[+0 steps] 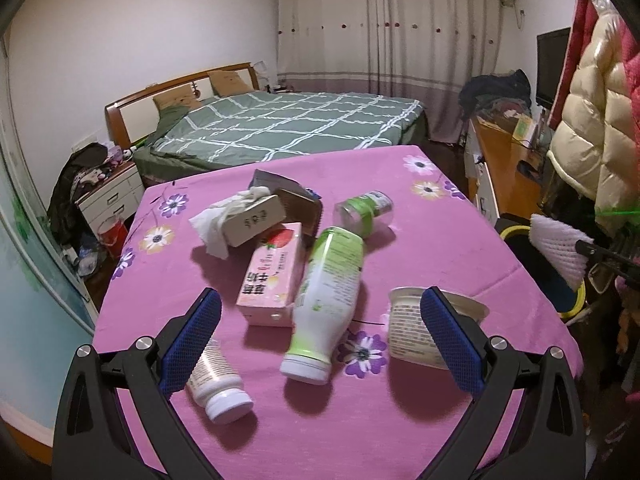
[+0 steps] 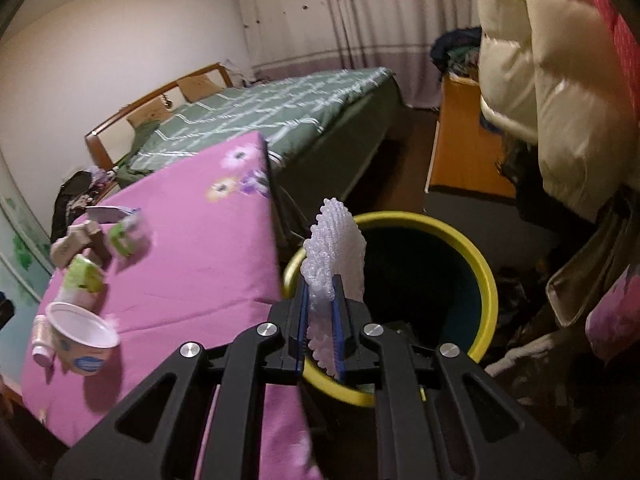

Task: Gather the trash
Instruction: 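Drop the foam net into the bin with the right gripper while the left gripper reaches the yogurt cup, then grasp the white yogurt cup with the left gripper and carry it over the bin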

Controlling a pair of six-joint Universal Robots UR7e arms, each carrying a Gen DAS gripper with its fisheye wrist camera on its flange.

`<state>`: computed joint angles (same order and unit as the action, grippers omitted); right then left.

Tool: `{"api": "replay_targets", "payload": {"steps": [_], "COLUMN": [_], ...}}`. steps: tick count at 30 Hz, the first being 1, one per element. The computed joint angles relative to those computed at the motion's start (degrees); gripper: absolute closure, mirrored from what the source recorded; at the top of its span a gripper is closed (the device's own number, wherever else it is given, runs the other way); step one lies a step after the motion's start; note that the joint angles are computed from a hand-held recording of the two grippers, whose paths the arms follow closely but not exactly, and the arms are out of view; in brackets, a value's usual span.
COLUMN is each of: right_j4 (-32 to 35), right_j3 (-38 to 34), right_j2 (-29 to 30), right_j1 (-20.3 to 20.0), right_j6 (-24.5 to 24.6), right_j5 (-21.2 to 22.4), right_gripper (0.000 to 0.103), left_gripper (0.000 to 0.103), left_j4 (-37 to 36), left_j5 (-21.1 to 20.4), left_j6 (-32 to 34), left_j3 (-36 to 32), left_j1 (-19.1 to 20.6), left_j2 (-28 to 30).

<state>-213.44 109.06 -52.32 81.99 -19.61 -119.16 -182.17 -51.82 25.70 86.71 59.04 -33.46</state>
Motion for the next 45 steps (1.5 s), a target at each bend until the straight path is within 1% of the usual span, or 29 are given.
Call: {"api": "replay_targets", "payload": {"steps": [4, 5, 8, 9, 13, 17, 23, 28, 32, 36, 39, 45], "right_j4": [1.6, 1.8, 2.0, 1.9, 1.7, 1.1, 2.1, 2.8, 3.1, 3.5, 3.3, 3.7], "right_j3": [-1.0, -1.1, -1.3, -1.3, -0.8, -0.6, -1.2, -1.2, -1.2, -1.2, -1.2, -1.3], "right_j2": [0.4, 0.3, 0.4, 0.3, 0.1, 0.5, 1.1, 1.0, 1.1, 0.9, 1.0, 1.1], "right_j1": [-1.4, -1.6, -2.0, -2.1, -2.1, -1.6, -1.2, -1.3, -1.5, -1.6, -1.6, -1.8], "right_j6": [1.6, 1.9, 2.5, 2.6, 3.4, 3.2, 3.2, 4.0, 4.3, 4.3, 4.4, 5.2], "right_j5": [0.0, 0.2, 0.2, 0.4, 1.2, 2.3, 3.0, 3.0, 3.4, 3.8, 3.8, 3.8], "right_gripper": [0.091, 0.090, 0.080, 0.079, 0.078, 0.073, 0.073, 0.073, 0.073, 0.073, 0.073, 0.072], "left_gripper": [0.005, 0.005, 0.005, 0.005, 0.005, 0.005, 0.005, 0.005, 0.005, 0.005, 0.005, 0.005], "left_j4": [1.1, 1.4, 1.8, 2.1, 2.9, 4.9, 7.3, 11.0, 16.4, 19.1, 21.5, 23.4], "left_j5": [-0.3, -0.3, -0.5, -0.5, -0.8, -2.0, -3.3, -4.8, -6.5, -5.8, -6.1, -5.3], "left_j6": [-0.2, -0.1, -0.1, -0.1, -0.5, -0.8, 0.1, 2.5, 2.4, 2.0, 1.9, 3.4], "left_j3": [-0.2, -0.3, -0.4, -0.4, -0.5, -0.3, -0.6, -2.0, -4.7, -6.9, -8.5, -11.2], "left_j1": [-0.3, -0.4, -0.5, -0.5, -0.4, 0.0, 0.3, 0.3, 0.5, 0.6, 0.7, 0.8], "left_j2": [0.4, 0.5, 0.8, 0.9, 1.1, 1.0, 1.8, 2.8, 4.3, 6.0, 7.0, 8.8]}}
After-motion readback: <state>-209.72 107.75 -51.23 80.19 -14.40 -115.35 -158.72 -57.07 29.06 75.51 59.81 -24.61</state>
